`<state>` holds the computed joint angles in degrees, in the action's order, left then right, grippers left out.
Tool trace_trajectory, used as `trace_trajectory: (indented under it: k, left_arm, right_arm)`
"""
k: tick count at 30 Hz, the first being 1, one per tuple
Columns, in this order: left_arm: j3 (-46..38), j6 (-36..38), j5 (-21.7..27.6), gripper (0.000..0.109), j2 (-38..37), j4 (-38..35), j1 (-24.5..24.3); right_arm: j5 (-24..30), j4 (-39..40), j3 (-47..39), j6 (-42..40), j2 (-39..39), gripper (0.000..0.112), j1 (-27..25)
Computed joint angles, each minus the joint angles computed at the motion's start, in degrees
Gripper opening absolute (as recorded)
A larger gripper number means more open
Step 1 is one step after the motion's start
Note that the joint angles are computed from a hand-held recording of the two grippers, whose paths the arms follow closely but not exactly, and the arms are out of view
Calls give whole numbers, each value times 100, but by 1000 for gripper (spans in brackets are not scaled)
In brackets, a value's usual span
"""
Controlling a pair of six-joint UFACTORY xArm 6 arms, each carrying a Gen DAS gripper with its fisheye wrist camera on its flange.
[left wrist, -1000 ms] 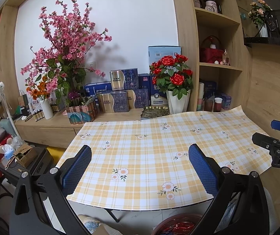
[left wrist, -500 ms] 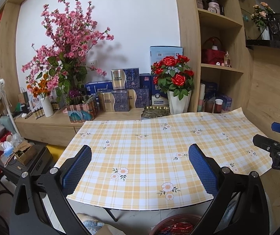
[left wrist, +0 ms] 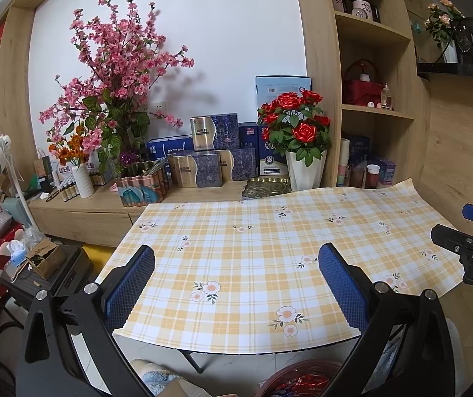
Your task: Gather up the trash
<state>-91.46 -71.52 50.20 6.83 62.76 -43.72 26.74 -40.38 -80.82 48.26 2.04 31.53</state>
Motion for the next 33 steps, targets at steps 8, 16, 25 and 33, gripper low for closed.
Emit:
trace_trajectory:
  k: [8,16,25,33]
  left_arm:
    - [57,-9,27,97,-46,13,-2]
    - [68,2,20,97,-58,9,2]
    - [88,6,4,97,-69,4,5]
    - [112,1,-8,97,-77,22,-2]
  right_arm:
    - [-4,6,5,0,-2,97,-2]
    - [-4,6,4,-3,-2,97,-2]
    - [7,8,1,-1,-2,97,3]
    - [2,7,2,7,-1,97,1]
